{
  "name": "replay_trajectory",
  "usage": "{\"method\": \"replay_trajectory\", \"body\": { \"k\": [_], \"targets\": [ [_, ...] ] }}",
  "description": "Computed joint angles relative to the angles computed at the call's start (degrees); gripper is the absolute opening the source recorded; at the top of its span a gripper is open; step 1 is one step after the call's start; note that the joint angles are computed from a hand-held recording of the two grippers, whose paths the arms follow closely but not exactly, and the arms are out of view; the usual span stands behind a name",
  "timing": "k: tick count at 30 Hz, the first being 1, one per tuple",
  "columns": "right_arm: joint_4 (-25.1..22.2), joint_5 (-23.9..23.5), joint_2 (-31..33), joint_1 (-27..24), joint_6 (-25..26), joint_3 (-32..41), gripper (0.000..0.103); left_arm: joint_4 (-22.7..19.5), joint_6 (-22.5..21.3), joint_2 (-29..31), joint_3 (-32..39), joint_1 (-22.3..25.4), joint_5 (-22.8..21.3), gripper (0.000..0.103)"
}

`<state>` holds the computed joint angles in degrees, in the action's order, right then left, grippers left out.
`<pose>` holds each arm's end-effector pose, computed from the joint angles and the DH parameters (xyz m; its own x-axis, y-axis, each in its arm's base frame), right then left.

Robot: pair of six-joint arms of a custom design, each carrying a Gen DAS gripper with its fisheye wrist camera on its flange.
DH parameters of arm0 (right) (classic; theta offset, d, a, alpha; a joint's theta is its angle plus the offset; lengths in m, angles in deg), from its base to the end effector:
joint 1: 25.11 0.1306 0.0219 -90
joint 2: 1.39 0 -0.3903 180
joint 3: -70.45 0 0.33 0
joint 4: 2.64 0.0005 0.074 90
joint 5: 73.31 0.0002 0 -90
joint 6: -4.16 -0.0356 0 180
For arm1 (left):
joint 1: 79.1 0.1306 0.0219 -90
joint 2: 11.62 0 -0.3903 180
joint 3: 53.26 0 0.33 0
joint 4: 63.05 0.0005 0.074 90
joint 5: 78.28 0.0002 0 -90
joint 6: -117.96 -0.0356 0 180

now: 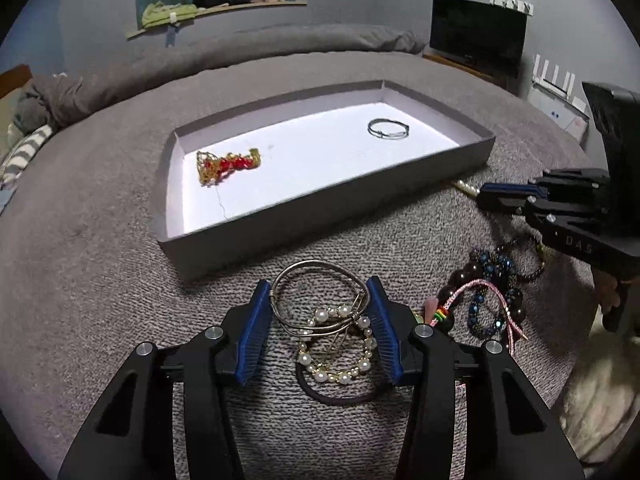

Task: Organize jewelry
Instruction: 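Grasp a silver bangle with the left tool while the right tool grasps the pearl hair pin, then carry the bangle into the box with the left tool while the right tool places the pearl pin there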

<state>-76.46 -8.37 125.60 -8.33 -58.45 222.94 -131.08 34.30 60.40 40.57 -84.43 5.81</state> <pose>0.5943 0.1944 0.5049 -0.3905 -0.5530 -0.7360 -0.8006 0.5987 -0.0250 0.2824 -0.0232 0.5453 -0.7169 -0.0434 -0.6959 -0.0581 0.9983 -0.0025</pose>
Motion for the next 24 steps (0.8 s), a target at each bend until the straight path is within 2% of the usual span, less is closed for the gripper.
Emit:
{"method": "replay_trajectory", "body": {
  "k": [9,13,18,20,24],
  "targets": [
    [2.67,-2.66,-2.16,-0.50,-2.44,-2.44,0.006,1.36,0.32,-1.38,0.72,-0.85,-0.14,0.051],
    [2.28,-4.23,-2.27,-0.92,-3.65,-1.87,0.006,1.77,0.32,-1.79,1.30,-1.41,-0.26,0.051],
    [-0.03,-5.29,0.16,-1.04,-5.06,4.64,0.006,1.73,-0.30,-0.97,4.08,-1.58,-1.12,0.051],
    [-1.78,-5.46,2.11,-0.81,-5.67,9.31,0.006,1.74,-0.62,-0.23,5.42,-1.26,-1.83,0.051],
    [-5.49,-4.52,5.72,-0.22,-5.68,16.95,0.006,1.48,-0.18,1.77,7.55,1.08,-0.44,0.051]
  ]
}}
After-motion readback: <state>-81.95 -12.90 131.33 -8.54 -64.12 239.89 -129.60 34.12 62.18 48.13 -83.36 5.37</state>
